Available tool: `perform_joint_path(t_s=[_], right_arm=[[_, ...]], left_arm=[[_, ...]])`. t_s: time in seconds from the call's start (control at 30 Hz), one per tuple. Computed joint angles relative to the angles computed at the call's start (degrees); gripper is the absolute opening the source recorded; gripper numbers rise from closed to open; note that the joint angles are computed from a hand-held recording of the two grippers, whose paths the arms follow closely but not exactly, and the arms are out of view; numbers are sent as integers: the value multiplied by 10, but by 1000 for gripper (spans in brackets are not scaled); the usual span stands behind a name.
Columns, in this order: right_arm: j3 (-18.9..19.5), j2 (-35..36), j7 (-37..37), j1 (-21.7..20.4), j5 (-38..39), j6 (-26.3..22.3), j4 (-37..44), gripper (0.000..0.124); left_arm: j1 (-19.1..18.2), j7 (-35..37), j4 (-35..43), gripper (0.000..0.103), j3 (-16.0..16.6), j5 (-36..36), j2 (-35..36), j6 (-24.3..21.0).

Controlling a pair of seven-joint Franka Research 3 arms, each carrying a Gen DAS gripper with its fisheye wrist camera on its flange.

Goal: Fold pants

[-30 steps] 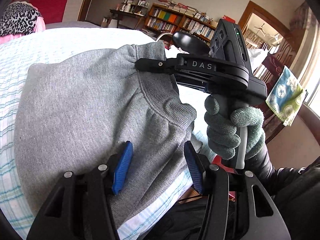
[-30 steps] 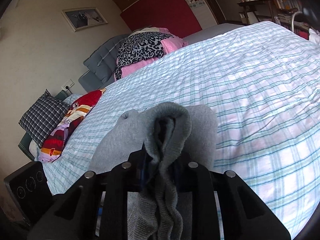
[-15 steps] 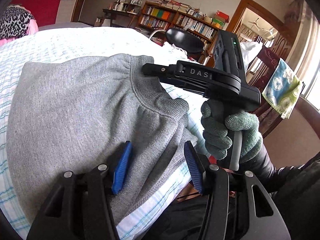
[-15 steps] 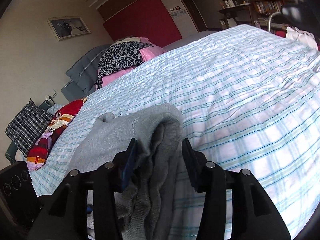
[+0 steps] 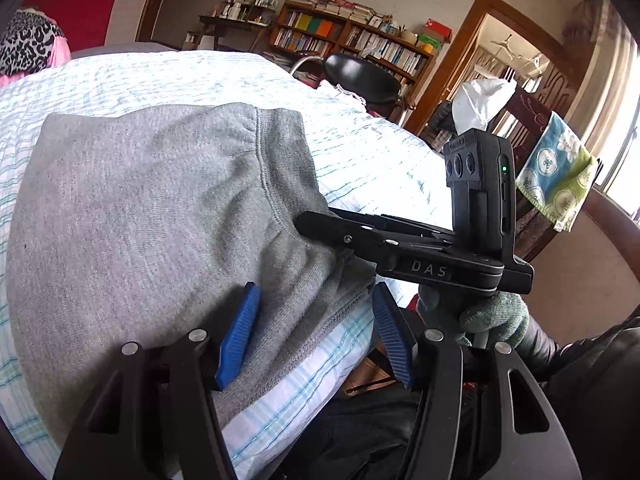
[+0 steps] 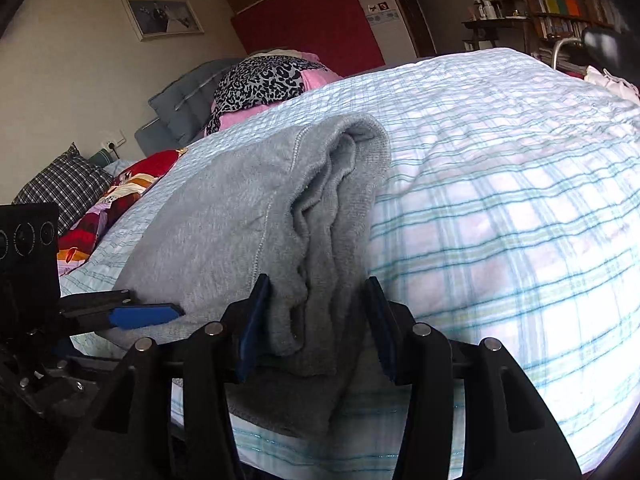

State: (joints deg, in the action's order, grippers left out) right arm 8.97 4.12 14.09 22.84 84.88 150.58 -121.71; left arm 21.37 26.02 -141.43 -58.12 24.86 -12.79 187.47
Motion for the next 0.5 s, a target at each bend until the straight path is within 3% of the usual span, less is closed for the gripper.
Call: perform_joint_path(t_s=[0.1,0.27,0.37,0.5], right_arm=[[4,-7,-33,5,27,25,-11,48],[4,-14,-49,14,18,45,-9,48],[5,-22,-55,18,11,61,3,48],[5,-21,-104,21,33,47,42,48]], left_arm=[[-47,-12,-14,58,52,-8,-23,-5],[-51,-49,-49,58,67,-25,-65,5],[-23,-49,-41,58,29,-11,-71,-18],[26,-70,-18,67,-43,34,-88,-57]])
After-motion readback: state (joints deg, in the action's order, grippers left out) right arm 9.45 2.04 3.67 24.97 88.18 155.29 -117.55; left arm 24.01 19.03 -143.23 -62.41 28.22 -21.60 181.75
